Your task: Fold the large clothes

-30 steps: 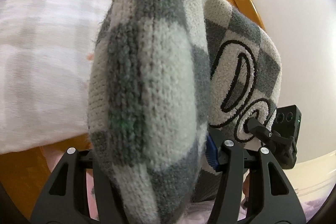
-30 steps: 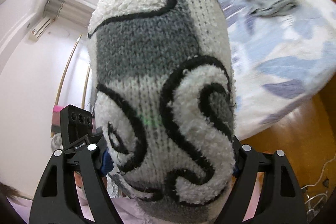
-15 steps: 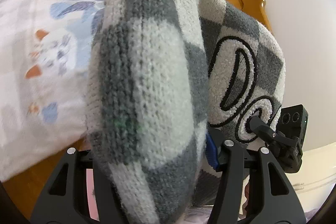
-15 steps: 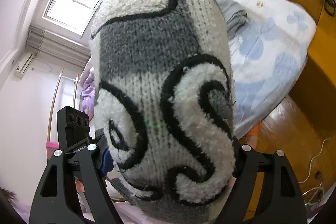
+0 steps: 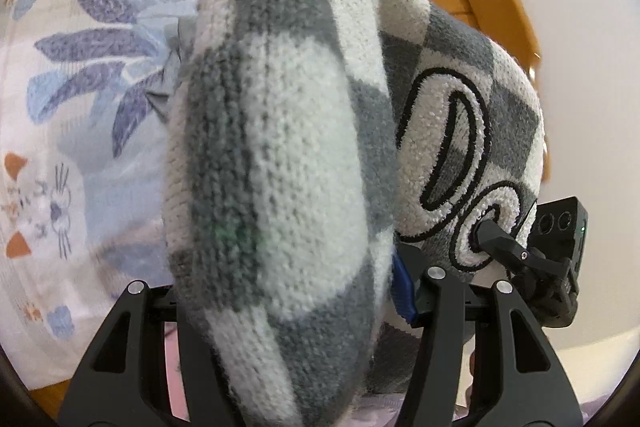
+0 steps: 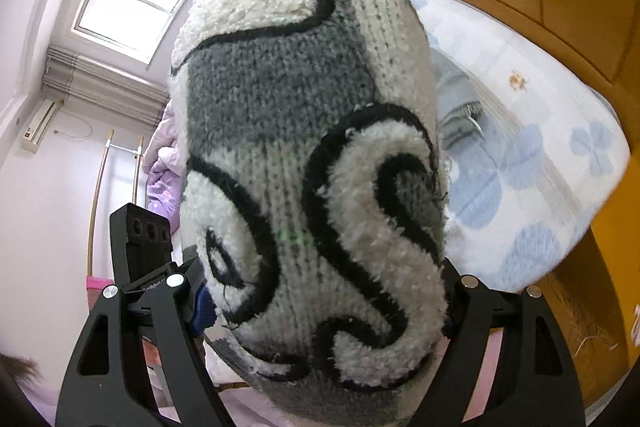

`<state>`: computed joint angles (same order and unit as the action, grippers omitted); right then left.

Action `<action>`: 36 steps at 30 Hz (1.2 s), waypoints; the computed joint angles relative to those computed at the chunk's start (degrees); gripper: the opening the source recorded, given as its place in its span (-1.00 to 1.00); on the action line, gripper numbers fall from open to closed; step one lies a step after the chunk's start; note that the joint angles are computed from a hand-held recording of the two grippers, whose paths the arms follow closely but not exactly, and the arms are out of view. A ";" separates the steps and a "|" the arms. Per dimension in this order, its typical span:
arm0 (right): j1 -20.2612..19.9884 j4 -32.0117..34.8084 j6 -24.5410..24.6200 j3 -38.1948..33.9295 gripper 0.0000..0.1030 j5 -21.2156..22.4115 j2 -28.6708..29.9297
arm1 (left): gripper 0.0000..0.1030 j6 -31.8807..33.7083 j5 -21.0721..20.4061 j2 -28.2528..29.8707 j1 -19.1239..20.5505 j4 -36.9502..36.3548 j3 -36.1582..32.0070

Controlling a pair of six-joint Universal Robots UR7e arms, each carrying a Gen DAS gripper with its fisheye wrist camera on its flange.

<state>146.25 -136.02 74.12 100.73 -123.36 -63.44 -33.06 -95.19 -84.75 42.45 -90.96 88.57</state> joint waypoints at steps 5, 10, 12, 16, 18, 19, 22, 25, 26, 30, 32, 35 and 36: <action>-7.80 -1.08 -10.11 2.31 0.48 5.67 -4.83 | 0.10 -3.18 2.02 4.45 0.97 -3.20 -2.33; -15.34 0.33 -20.79 -1.00 0.48 13.33 -4.70 | 0.10 -6.43 6.35 9.93 2.34 -7.70 -5.17; -18.56 1.41 -25.32 -2.15 0.48 16.52 -4.42 | 0.10 -7.69 8.07 11.97 2.64 -9.07 -6.41; -25.09 4.37 -34.30 -6.32 0.53 21.79 -2.29 | 0.12 -10.27 11.30 15.84 4.06 -12.67 -7.65; -27.74 3.67 -37.75 -6.97 0.79 22.74 -0.94 | 0.28 -9.74 14.16 18.18 6.00 -14.89 -7.41; -29.11 6.13 -39.45 -8.63 0.85 20.96 0.44 | 0.38 -9.05 16.97 19.46 6.91 -13.27 -7.43; -31.68 22.99 -31.87 -13.95 0.85 8.87 5.10 | 0.38 -18.02 22.01 22.93 8.66 0.81 -10.55; -32.66 30.21 -25.25 -13.70 0.85 6.02 4.93 | 0.38 -20.58 24.01 20.70 8.65 1.97 -7.24; -31.67 27.82 -26.02 -11.82 0.85 4.02 3.79 | 0.38 -20.60 25.12 20.14 8.27 2.36 -6.55; -28.52 24.22 -33.97 -10.61 0.32 -0.29 3.28 | 0.27 -16.67 27.50 20.50 7.06 1.69 -6.00; -28.27 20.19 -39.50 -11.30 -0.24 1.70 4.25 | 0.03 -13.32 27.48 21.49 6.62 -0.24 -5.91; -28.99 23.79 -44.36 -15.36 -0.38 0.49 8.17 | -0.14 -9.57 27.66 24.76 6.95 -1.87 -6.78; -29.25 29.79 -43.13 -18.70 -0.36 -2.58 11.49 | -0.16 -9.29 27.52 26.18 7.61 -1.30 -7.18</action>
<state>117.00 -106.24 30.99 82.04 -125.94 -51.95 -42.34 -67.66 -58.57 50.06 -92.26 81.39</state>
